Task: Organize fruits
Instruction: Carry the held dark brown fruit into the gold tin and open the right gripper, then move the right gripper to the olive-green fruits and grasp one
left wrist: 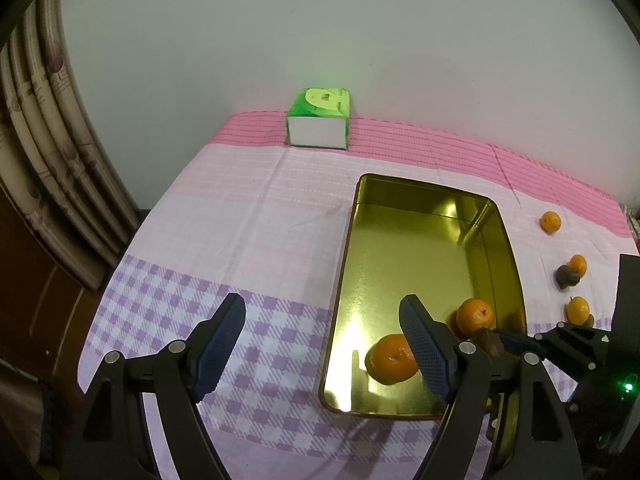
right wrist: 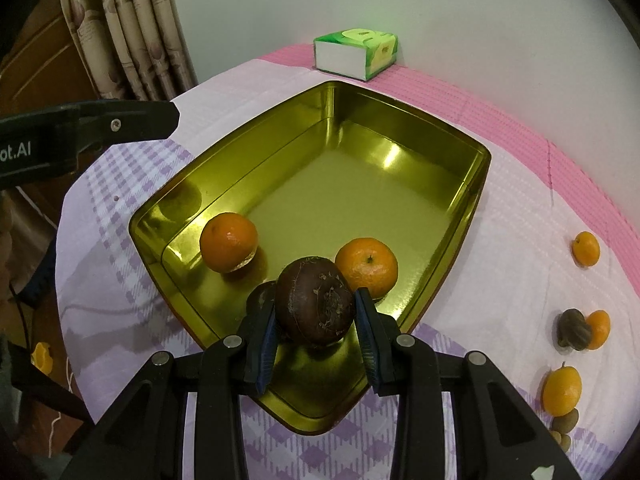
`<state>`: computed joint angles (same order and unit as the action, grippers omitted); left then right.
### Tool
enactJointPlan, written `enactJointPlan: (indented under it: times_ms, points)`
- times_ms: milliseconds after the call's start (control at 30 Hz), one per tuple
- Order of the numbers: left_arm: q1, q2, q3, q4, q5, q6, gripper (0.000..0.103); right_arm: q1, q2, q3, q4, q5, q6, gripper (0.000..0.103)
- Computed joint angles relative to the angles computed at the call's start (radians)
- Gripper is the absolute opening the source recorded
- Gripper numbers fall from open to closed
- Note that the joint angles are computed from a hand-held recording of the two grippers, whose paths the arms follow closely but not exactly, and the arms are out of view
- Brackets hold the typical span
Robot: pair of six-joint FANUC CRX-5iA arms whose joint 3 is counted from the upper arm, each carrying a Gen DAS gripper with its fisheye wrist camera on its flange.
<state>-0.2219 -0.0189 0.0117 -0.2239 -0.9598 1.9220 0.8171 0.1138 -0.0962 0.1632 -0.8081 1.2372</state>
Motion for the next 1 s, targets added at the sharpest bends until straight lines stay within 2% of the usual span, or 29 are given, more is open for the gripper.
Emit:
enactJointPlan:
  times_ms: [667,1000]
  points:
    - [-0.011,0.004,0.004,-0.004,-0.007,0.006,0.081,-0.01,-0.009,0.012,-0.037,0.001,0.001,0.036]
    - [-0.014,0.004,0.006,-0.006,-0.01,0.006,0.081,-0.018,-0.088,-0.044,-0.004,0.042,-0.065,0.038]
